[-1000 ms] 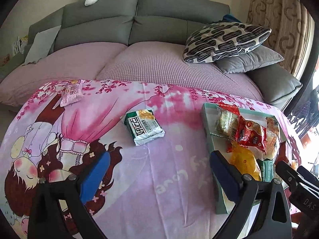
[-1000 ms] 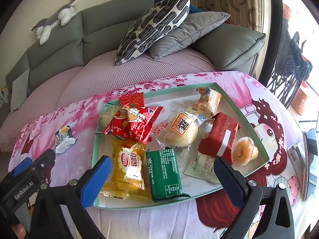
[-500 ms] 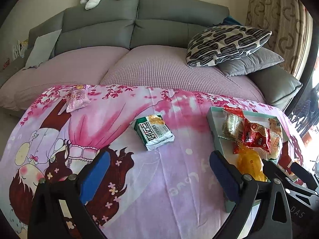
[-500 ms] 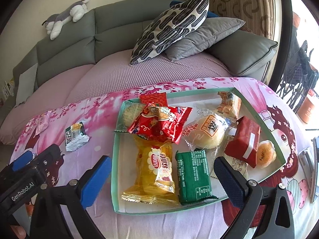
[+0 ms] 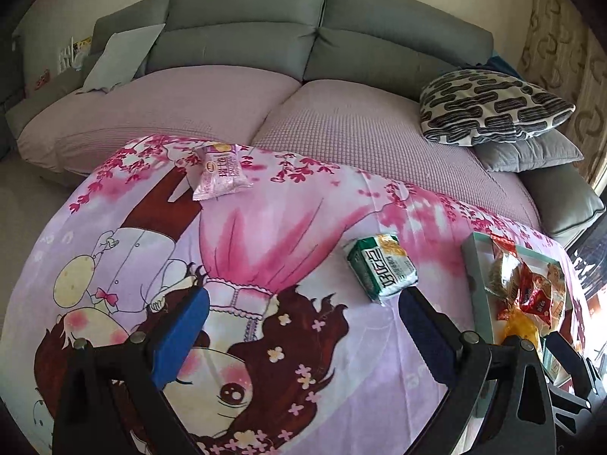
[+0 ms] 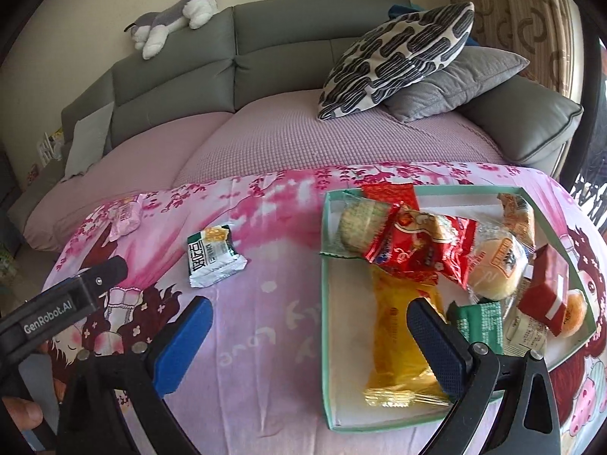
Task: Organize snacks
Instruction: 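Grasp the green-white packet with the right tool while the left tool grasps the pink-purple packet, then lift both held packets and carry them toward the teal tray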
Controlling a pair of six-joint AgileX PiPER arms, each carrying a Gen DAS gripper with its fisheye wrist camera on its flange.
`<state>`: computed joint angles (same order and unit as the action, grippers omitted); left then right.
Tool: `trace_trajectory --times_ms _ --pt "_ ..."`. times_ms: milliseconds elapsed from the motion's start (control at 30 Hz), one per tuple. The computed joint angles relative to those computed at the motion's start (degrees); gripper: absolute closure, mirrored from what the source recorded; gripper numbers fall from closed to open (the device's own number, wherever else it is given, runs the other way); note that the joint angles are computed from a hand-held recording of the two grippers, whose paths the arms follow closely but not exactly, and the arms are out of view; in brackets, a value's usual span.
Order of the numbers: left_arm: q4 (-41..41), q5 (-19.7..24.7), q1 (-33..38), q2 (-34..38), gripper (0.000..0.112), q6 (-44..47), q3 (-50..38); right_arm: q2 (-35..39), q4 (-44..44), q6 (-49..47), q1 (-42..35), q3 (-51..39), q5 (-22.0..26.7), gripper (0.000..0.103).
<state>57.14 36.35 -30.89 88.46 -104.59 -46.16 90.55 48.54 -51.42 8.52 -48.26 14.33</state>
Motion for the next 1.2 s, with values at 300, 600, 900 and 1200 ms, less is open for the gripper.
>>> trace_trajectory --times_ms 300,600,900,1200 --pt "-8.76 -11.43 17.37 0.17 0.012 19.15 -0.52 8.77 -18.21 18.91 9.67 -8.62 -3.82 0.000" --pt "-28.42 -16.08 31.30 9.63 0.013 48.14 -10.01 20.32 -32.49 32.64 15.60 -19.28 -1.77 0.003" --pt "-49.28 -15.16 38.09 20.40 0.027 70.83 -21.08 27.02 -42.44 42.30 17.41 -27.69 1.26 0.027" --pt "-52.83 -13.75 38.38 23.83 0.065 74.26 -24.63 28.27 -40.89 40.81 17.36 -29.72 3.40 0.051"
